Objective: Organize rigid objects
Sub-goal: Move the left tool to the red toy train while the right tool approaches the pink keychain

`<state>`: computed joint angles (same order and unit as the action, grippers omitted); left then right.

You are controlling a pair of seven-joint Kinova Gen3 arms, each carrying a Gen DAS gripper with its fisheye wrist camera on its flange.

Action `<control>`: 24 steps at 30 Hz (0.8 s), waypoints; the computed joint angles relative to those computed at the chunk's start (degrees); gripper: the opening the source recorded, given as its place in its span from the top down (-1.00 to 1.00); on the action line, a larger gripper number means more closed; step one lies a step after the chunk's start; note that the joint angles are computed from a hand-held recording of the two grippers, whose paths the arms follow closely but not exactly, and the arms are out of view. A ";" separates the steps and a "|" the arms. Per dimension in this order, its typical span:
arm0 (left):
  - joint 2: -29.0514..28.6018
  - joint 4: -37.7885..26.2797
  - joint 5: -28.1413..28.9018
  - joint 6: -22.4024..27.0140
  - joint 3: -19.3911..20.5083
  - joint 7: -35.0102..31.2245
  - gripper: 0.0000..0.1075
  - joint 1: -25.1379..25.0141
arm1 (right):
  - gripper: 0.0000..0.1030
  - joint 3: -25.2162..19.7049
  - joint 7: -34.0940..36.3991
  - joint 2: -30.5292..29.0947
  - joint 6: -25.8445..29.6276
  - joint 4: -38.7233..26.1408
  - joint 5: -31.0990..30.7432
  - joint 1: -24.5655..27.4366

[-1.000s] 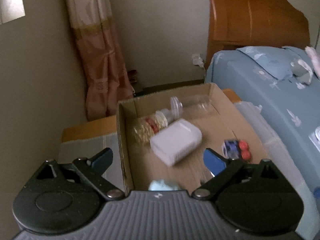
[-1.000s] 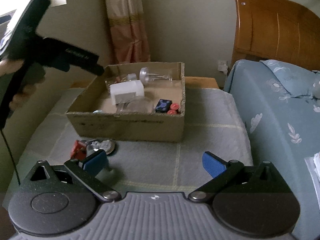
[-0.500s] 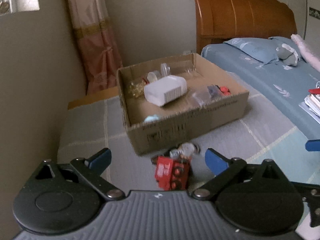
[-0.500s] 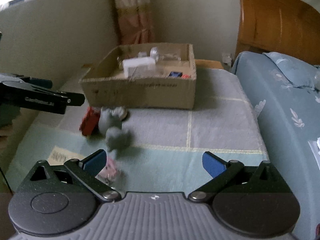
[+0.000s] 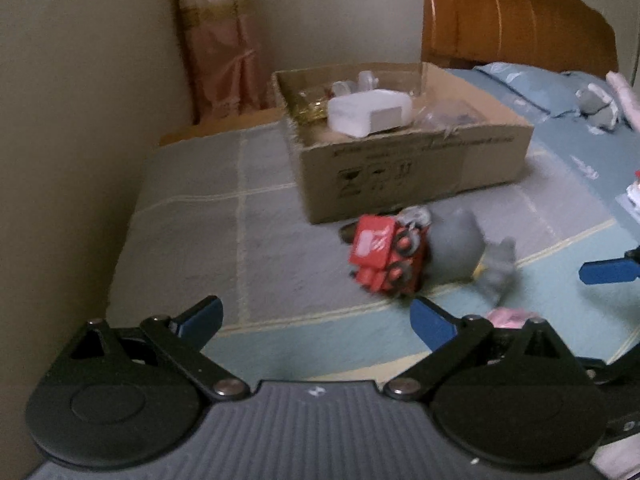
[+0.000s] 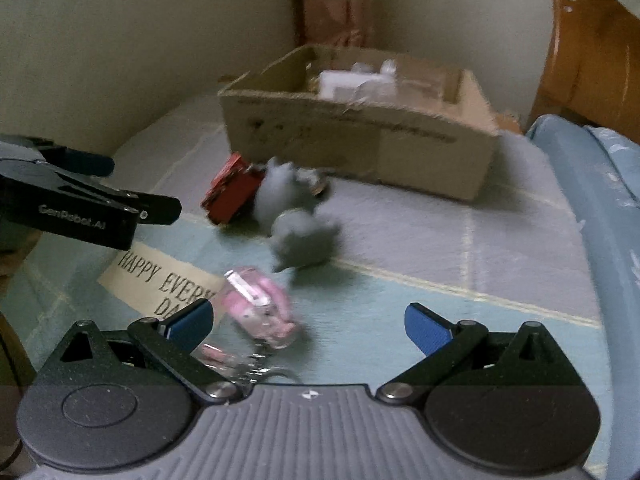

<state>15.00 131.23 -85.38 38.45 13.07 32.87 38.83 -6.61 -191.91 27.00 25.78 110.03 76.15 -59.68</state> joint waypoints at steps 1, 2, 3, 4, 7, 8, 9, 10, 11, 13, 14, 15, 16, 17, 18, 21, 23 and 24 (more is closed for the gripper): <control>0.10 0.30 0.17 1.03 0.08 -0.07 -0.85 0.46 | -1.00 -0.20 0.87 0.88 0.26 -0.94 -0.50 0.00; 0.17 0.44 0.58 1.86 0.14 -0.21 -0.85 0.73 | -1.00 -0.12 1.42 1.80 0.89 -1.97 -1.04 -0.37; 0.07 0.75 0.67 2.41 0.19 0.05 -0.85 0.96 | -1.00 -0.02 2.33 2.70 1.43 -3.15 -1.97 -0.62; -0.30 1.20 0.56 2.52 0.26 0.35 -0.85 1.02 | -1.00 0.34 2.76 3.35 1.40 -3.98 -2.52 -0.86; -1.16 2.43 -0.76 1.86 0.45 1.39 -0.85 0.44 | -1.00 2.22 2.55 4.68 0.99 -5.93 -3.40 -2.13; -1.30 2.63 -1.08 1.63 0.47 1.66 -0.85 0.07 | -1.00 3.19 1.36 5.09 1.26 -6.36 -2.85 -2.99; -1.27 2.64 -1.17 1.57 0.59 1.89 -0.85 -0.14 | -1.00 3.63 1.10 5.60 2.21 -7.09 -3.23 -3.54; -1.26 2.71 -1.52 1.35 0.69 2.12 -0.85 -0.36 | -1.00 3.67 1.78 6.00 2.88 -7.81 -4.20 -3.53; -1.20 2.78 -2.09 1.00 0.77 2.41 -0.85 -0.58 | -1.00 3.87 2.24 6.16 2.95 -8.08 -4.79 -3.50; -0.93 2.82 -3.19 0.00 0.87 2.84 -0.85 -1.23 | -1.00 4.25 2.77 6.19 3.37 -8.04 -6.27 -3.57; -0.80 2.80 -3.65 -0.46 0.92 2.84 -0.85 -1.52 | -1.00 4.22 3.50 6.13 3.37 -7.89 -7.35 -3.39; -0.62 2.73 -4.16 -0.86 0.97 2.97 -0.85 -1.76 | -1.00 4.33 3.82 5.92 2.79 -7.39 -8.11 -3.21; -0.39 2.62 -4.79 -1.41 1.00 3.06 -0.85 -2.08 | -1.00 4.74 3.55 5.67 2.41 -6.70 -8.48 -3.43; -0.12 2.47 -5.25 -1.88 1.07 2.96 -0.85 -2.34 | -1.00 5.17 3.35 5.53 2.37 -6.16 -8.67 -3.79; 0.20 2.21 -5.59 -2.37 1.12 2.51 -0.85 -2.62 | -1.00 5.95 2.50 5.38 2.88 -5.37 -7.92 -4.80; 1.03 1.46 -6.81 -3.85 1.16 0.90 -0.85 -3.19 | -1.00 6.49 -1.08 4.13 2.96 -2.45 -5.76 -5.36; 1.46 1.10 -8.50 -5.53 1.17 0.72 -0.85 -4.10 | -1.00 6.22 -3.86 3.38 3.40 -0.64 -3.61 -5.15; 1.79 0.75 -8.90 -5.92 1.23 0.19 -0.85 -4.40 | -1.00 6.11 -5.86 3.10 3.63 0.26 -2.23 -4.98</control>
